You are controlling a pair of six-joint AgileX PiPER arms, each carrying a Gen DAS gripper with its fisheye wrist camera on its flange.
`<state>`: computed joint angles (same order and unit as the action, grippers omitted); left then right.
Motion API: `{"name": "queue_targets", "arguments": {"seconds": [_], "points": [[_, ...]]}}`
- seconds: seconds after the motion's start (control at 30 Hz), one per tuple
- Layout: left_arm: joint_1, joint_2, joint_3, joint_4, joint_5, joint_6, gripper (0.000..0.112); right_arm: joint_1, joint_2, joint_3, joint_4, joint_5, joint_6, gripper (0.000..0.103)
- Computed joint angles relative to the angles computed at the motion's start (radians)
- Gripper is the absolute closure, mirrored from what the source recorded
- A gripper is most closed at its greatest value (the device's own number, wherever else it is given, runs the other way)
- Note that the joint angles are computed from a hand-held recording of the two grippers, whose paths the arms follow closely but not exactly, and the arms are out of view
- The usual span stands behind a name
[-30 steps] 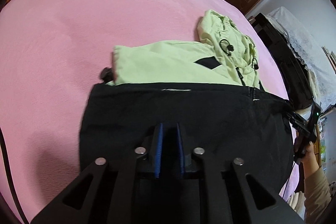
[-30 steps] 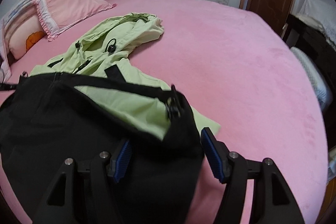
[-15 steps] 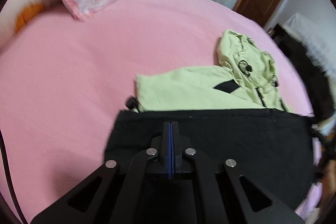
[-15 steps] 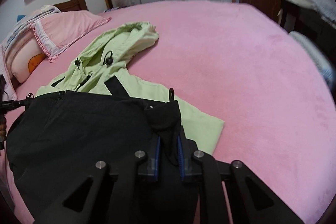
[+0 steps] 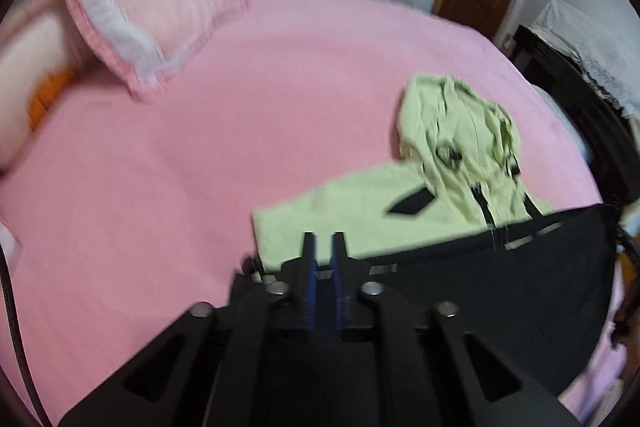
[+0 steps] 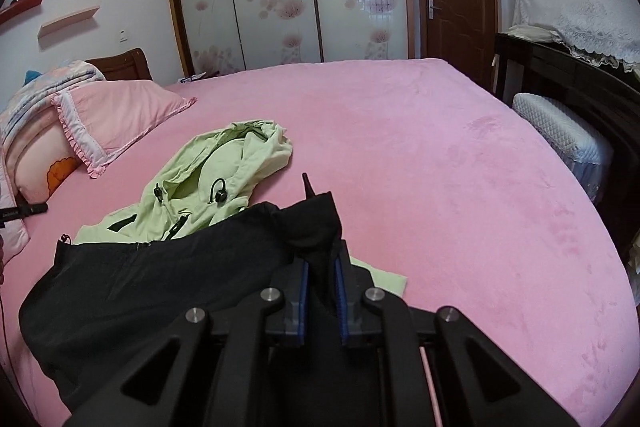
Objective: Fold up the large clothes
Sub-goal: 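Fold the black bundle further toward the hood with both grippers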
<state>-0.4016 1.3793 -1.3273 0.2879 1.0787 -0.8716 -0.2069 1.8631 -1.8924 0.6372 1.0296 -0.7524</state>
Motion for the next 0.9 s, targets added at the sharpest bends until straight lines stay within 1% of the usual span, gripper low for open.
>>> {"name": "queue_targets", "arguments": {"seconds": [0.03,0.07,0.1,0.13,0.2,0.27,0.33,0.4,0.47,0.57,0.67,0.73,0.83,0.9], "points": [[0.033,-0.022,0.041,-0.049,-0.026,0.03,0.079,0.001,0.011,-0.015,-0.007,0.01,0.009,0.093],[0.067,-0.05,0.088,-0.096,-0.058,0.064,0.07,-0.002,0.012,-0.013,-0.007,0.015,0.009,0.093],[0.092,-0.07,0.125,-0.134,-0.086,0.094,0.048,-0.003,0.014,-0.012,-0.008,0.017,0.01,0.093],[0.117,-0.099,0.171,-0.172,-0.117,0.128,0.033,-0.005,0.017,-0.012,-0.005,0.02,0.011,0.093],[0.153,-0.143,0.248,-0.226,-0.168,0.188,0.032,-0.009,0.019,-0.008,-0.002,0.023,0.009,0.093],[0.184,-0.156,0.29,-0.272,-0.186,0.239,0.03,-0.014,0.019,0.0,0.002,0.028,0.003,0.093],[0.255,-0.151,0.331,-0.396,-0.199,0.37,0.03,-0.015,0.019,0.005,-0.003,0.029,0.003,0.093],[0.291,-0.154,0.372,-0.471,-0.224,0.455,0.03,-0.014,0.018,0.01,-0.008,0.027,0.003,0.093],[0.3,-0.163,0.406,-0.508,-0.256,0.514,0.03,-0.014,0.016,0.017,-0.006,0.024,0.0,0.093],[0.334,-0.156,0.436,-0.591,-0.278,0.608,0.029,-0.012,0.015,0.024,-0.014,0.02,0.005,0.093],[0.363,-0.158,0.468,-0.638,-0.302,0.652,0.03,-0.01,0.015,0.035,-0.025,0.016,0.012,0.093],[0.376,-0.153,0.477,-0.628,-0.306,0.635,0.035,-0.011,0.012,0.047,-0.025,0.011,0.012,0.093],[0.348,-0.128,0.454,-0.488,-0.29,0.505,0.035,-0.013,0.008,0.058,-0.023,0.006,0.01,0.093],[0.363,-0.133,0.461,-0.502,-0.298,0.539,0.035,-0.014,0.01,0.056,-0.025,0.007,0.007,0.093]]}}
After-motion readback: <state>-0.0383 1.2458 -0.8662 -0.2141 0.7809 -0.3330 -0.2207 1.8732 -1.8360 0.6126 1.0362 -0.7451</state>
